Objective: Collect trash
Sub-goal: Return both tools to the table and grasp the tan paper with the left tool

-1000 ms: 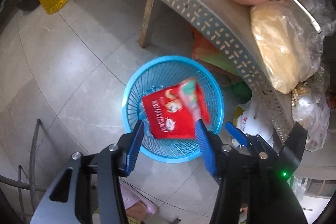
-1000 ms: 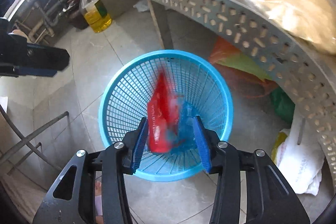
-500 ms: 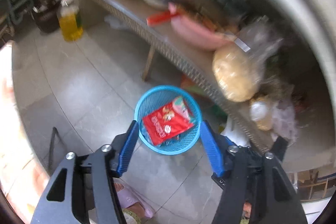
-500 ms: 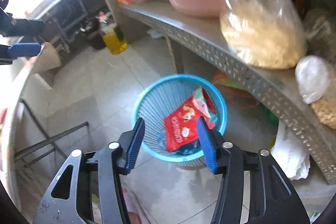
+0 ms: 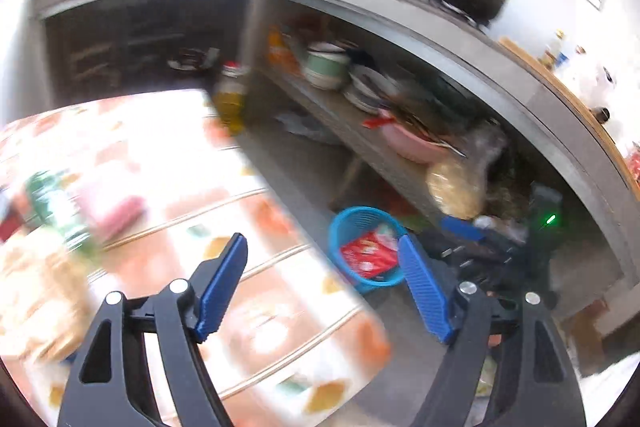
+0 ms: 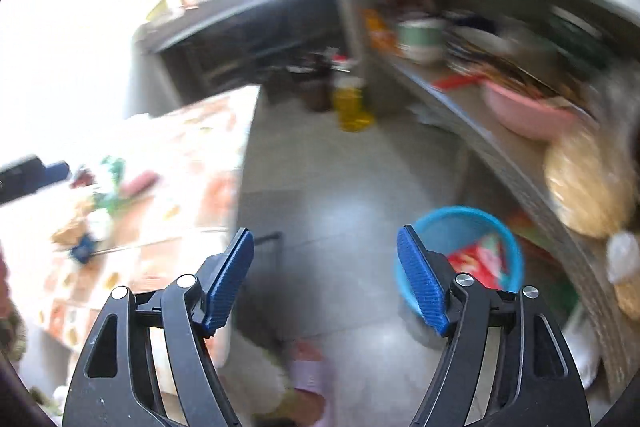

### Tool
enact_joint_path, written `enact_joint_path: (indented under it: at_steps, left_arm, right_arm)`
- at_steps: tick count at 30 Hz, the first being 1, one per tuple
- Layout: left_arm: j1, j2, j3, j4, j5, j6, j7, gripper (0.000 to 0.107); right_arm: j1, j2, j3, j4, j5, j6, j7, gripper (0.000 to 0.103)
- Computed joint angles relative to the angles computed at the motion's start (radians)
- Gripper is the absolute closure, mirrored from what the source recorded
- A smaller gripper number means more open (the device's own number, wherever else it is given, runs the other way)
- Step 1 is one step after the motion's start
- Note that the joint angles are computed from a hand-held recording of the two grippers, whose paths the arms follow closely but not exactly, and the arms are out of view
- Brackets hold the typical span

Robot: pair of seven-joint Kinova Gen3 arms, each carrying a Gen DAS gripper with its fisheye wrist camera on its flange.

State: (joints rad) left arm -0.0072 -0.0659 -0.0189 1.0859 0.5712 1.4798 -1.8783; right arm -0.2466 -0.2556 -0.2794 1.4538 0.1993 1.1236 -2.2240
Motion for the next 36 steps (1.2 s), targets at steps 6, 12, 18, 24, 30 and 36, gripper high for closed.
enact_joint_path:
  at_steps: [6, 12, 18, 24, 30, 36]
  left_arm:
    - [-0.121, -0.114, -0.217, 0.155, 0.095, -0.023, -0.142, 0.025]
    - [-0.214, -0.085, -0.31, 0.177, 0.136, -0.049, -0.23, 0.01]
    - [-0.271, 0.02, -0.255, 0.119, 0.087, -0.047, -0.306, 0.01]
    - [-0.321, 0.106, -0.145, 0.054, -0.031, -0.01, -0.316, 0.01]
    - [-0.262, 0.042, -0.073, 0.148, -0.231, -0.154, -0.351, 0.02]
    - [-0.249, 0.039, -0.098, 0.149, -0.242, -0.171, -0.339, 0.043]
  right_arm:
    - [-0.092, 0.111, 0.0, -0.122, -0.085, -0.032, 0.087, 0.031]
    - [-0.209, 0.251, 0.002, -0.26, -0.117, -0.01, 0.104, 0.031]
    - [-0.324, 0.384, 0.039, -0.416, -0.105, 0.058, 0.122, 0.031]
    - [-0.389, 0.46, 0.08, -0.516, -0.107, 0.104, 0.157, 0.031]
    - [-0.417, 0.505, 0.108, -0.579, -0.118, 0.139, 0.171, 0.031]
    - [-0.439, 0.511, 0.12, -0.596, -0.111, 0.147, 0.164, 0.031]
